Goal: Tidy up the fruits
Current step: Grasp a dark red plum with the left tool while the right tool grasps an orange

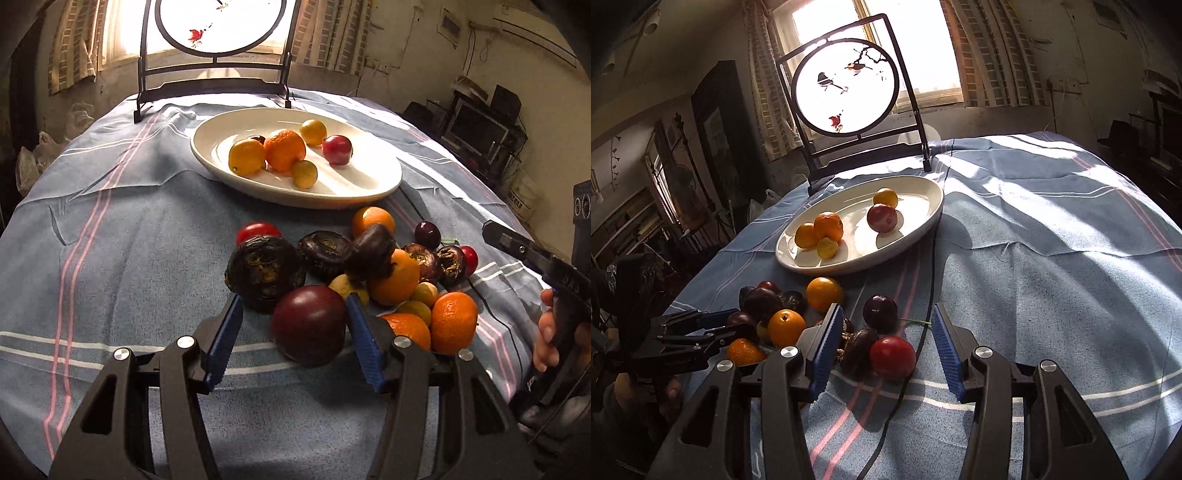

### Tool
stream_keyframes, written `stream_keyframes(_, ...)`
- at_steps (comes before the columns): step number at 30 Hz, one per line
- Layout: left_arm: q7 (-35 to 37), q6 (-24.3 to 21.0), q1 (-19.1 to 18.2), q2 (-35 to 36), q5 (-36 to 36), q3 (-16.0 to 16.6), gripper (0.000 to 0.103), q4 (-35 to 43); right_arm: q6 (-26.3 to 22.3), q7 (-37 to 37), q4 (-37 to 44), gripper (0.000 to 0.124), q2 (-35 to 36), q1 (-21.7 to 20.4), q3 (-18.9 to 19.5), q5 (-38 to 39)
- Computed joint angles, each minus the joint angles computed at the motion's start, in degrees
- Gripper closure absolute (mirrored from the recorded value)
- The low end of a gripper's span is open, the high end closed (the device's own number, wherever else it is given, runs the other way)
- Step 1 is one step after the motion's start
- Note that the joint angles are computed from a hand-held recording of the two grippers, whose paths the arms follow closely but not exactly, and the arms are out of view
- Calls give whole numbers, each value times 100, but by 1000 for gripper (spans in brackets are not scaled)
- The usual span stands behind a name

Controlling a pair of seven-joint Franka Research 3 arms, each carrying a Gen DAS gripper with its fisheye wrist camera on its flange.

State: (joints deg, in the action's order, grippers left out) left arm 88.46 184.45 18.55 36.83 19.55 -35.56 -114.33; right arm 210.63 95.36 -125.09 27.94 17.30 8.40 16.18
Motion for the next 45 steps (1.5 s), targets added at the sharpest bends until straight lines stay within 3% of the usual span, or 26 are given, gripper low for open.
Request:
stream_keyframes(3,83,-48,228,68,36,-218,46,-31,-9,58,-10,74,2,-144,93,-277)
stream_keyframes(4,151,-109,459,157,38,-452,47,-47,9,42,-25,74,-2,-140,95,-317)
stream_keyframes(6,423,-282,1066,453,10,-1096,61,-95,40,13,-45,74,-5,-135,96,-386)
stream_keyframes(7,468,-278,1147,447,9,-1169,61,-152,37,2,-48,74,-7,-132,96,-409)
stream_keyframes(11,526,-264,1032,252,-27,-1055,61,-262,-25,3,-38,74,-19,-132,96,-411)
stream_keyframes(15,486,-409,893,304,-291,-951,37,-96,-5,16,-43,74,-13,-131,96,-410)
stream_keyframes(17,570,-514,956,465,-435,-1067,36,40,-10,6,-44,74,-14,-122,87,-404)
stream_keyframes(19,424,-480,776,400,-323,-898,37,80,1,13,-53,74,-16,-135,97,-418)
stream_keyframes(20,680,-512,869,460,-537,-1042,53,71,6,26,-56,74,-15,-147,106,-432)
stream_keyframes(21,782,-629,1013,550,-570,-1216,63,80,16,34,-56,74,-12,-150,109,-437)
stream_keyframes(26,936,-340,1376,405,-702,-1507,64,-296,40,-13,-138,74,-70,-94,110,-497)
stream_keyframes(29,765,-8,1608,154,-534,-1614,63,-587,-158,181,-263,74,-157,-445,501,-1253)
stream_keyframes(31,634,180,1726,24,-384,-1660,63,-732,-205,144,-314,74,-214,-466,604,-1602)
stream_keyframes(34,450,316,1765,-72,-163,-1659,63,-815,-493,-207,-186,74,-233,-84,379,-1423)
stream_keyframes(37,266,314,1738,-70,45,-1624,63,-808,-1039,-110,113,74,-79,-141,446,-1506)
stream_keyframes(40,87,331,1723,-72,258,-1574,63,-826,-1072,-763,230,78,-27,573,-84,-553)
stream_keyframes(41,28,330,1712,-76,328,-1552,63,-823,-1063,-627,213,83,-35,493,-43,-679)
stream_keyframes(43,-85,336,1703,-83,476,-1523,63,-826,-1038,-538,172,84,-21,-5,412,-803)
stream_keyframes(45,-205,353,1662,-83,612,-1464,63,-803,-982,-456,128,84,-27,-157,537,-830)
